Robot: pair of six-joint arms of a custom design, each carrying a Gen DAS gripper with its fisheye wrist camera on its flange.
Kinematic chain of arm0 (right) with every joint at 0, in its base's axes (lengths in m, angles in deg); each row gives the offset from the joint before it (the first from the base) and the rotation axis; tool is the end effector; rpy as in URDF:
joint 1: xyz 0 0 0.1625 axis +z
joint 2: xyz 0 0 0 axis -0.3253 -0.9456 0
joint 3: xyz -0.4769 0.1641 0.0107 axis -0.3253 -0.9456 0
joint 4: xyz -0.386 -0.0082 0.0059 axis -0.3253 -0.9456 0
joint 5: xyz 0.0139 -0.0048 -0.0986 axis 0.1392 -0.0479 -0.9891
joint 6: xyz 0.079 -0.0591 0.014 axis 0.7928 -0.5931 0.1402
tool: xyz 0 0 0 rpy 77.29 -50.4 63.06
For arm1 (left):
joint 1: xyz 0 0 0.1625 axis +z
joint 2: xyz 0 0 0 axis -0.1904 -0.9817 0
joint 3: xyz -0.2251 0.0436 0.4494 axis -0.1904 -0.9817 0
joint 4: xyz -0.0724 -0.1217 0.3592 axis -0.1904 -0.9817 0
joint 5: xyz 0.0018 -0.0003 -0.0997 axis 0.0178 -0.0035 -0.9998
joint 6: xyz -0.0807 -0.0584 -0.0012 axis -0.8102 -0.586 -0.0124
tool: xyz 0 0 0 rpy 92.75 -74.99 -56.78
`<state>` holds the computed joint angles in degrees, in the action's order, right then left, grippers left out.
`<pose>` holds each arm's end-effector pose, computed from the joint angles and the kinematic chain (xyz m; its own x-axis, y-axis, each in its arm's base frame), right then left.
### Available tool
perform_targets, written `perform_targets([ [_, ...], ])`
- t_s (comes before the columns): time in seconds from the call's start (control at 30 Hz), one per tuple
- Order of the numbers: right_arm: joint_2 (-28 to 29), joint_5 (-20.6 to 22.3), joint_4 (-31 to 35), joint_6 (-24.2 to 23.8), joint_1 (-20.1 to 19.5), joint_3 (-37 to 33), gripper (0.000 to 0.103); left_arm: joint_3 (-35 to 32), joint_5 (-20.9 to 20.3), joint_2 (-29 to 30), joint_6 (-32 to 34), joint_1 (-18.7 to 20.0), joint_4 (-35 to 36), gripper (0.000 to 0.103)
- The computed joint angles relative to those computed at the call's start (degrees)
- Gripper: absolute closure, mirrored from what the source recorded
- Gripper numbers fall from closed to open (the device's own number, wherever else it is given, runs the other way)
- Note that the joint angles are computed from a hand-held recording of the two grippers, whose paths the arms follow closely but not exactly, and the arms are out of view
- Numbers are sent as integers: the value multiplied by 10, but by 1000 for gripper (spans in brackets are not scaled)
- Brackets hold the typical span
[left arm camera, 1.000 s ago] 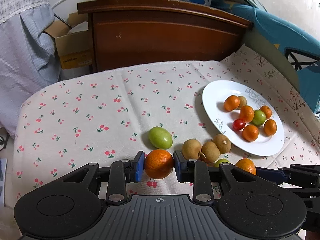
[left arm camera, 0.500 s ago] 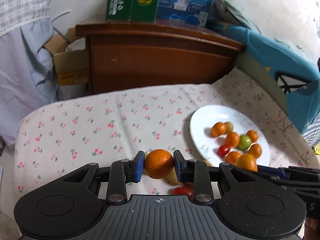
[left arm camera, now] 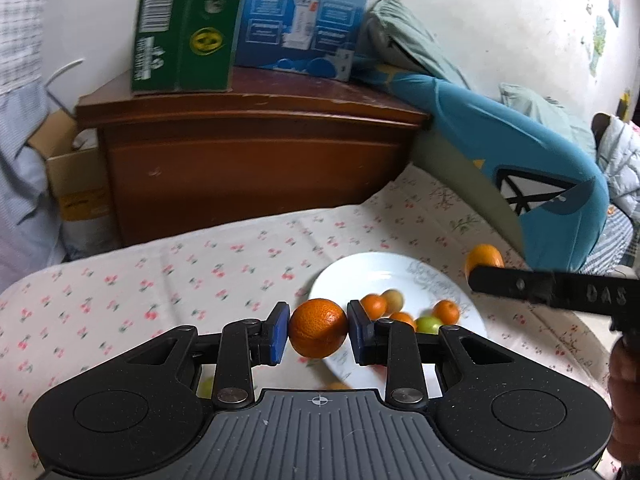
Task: Organize fruits
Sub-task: 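Carry both mandarins onto the plate and open both tools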
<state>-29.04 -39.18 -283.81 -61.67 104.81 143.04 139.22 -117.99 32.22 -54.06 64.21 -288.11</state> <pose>0.0664 -0.4194 0.1480 -0.8839 0.3313 0.3300 -0.1827 0.4050 -0.8959 -0.2143 -0.5529 0.0145 -0.6031 0.7064 -0.3706 0.7967 0.5098 -0.3246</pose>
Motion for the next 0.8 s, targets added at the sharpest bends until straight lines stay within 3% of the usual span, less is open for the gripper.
perform_targets([
  [0.33, -41, 7, 76, 40, -38, -22, 72, -42, -6, 31, 6, -2, 37, 75],
  [0.8, -45, -6, 150, 31, -65, -51, 72, -72, -2, 62, 8, 0, 79, 74],
])
